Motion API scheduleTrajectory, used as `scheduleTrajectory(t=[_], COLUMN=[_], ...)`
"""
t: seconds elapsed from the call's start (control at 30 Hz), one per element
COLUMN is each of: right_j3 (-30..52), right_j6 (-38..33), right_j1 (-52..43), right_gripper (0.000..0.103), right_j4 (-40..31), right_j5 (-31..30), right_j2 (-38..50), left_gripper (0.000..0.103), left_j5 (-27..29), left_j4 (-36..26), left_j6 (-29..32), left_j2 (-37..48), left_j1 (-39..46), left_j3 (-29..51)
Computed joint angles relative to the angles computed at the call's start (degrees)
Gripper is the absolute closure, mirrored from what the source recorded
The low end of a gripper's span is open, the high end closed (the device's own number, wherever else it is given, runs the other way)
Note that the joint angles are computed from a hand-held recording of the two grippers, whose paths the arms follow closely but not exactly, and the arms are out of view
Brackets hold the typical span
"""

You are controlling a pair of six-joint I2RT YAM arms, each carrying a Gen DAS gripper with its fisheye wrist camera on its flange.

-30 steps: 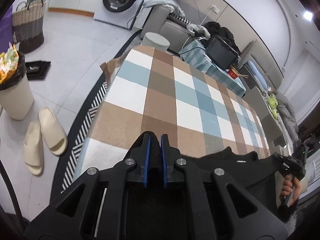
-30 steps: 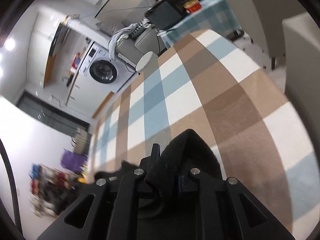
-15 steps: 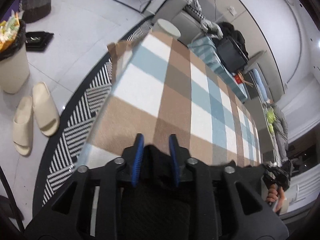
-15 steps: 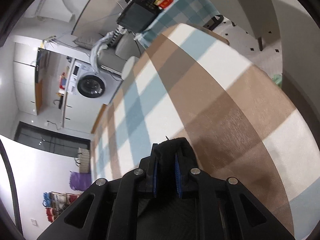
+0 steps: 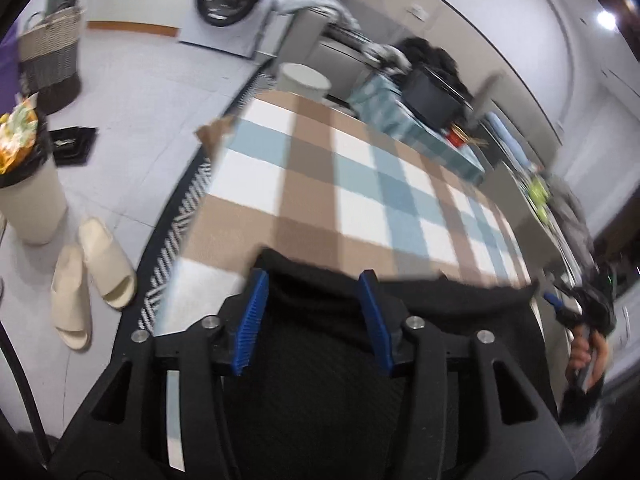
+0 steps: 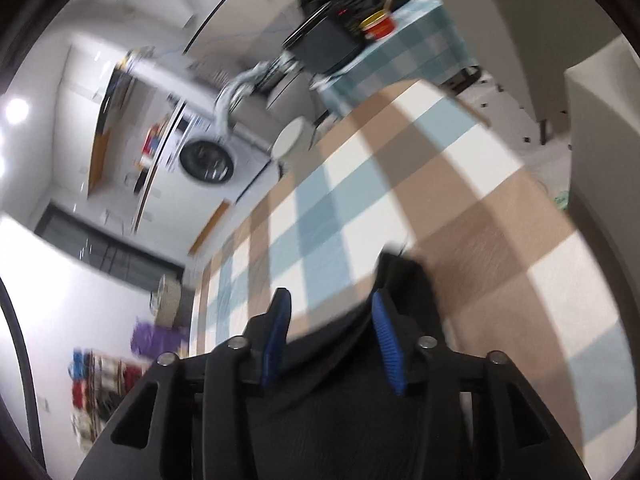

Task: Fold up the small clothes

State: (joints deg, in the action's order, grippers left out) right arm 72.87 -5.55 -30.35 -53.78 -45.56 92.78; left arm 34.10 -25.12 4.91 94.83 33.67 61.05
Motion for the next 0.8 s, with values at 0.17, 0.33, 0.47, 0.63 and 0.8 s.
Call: scheduleTrajectory(t=[0.17,0.33,0.47,0.63,0.8], right_j3=[-7.4,-11.9,-13.0,-11.3,-10.2], right_j6=[-2.6,-2.4,-2.1,-1.2,0.5], right_j1=[3.1,5.4,7.6,8.0,10.5], right_gripper=[0.06,0.06,0.06,0.06,0.06], right_j4=[0.1,1.1,2.1,1.8,2.2], right_j5=[2.0,4.0,9.8,10.6,10.0], right_j2=[-6.9,-10.6,-11.8,-10.2,-5.6], left_gripper=[0.055,0.055,0.076,0.077,0.076], left_j5=[5.5,6.4,6.6,3.6,3.1], left_j4=[-6.7,-4.3,1.7,10.4,8.7], left_j6=[2.1,-3.0,-10.3,-18.9,-16.3], left_j2=[0.4,4.2,8.2,8.9,6.4], left_j1=[-3.2,-6.5,-7.3,-4.9,-2.1], left_j3=[-0.2,1.2,3.9,5.3,5.0])
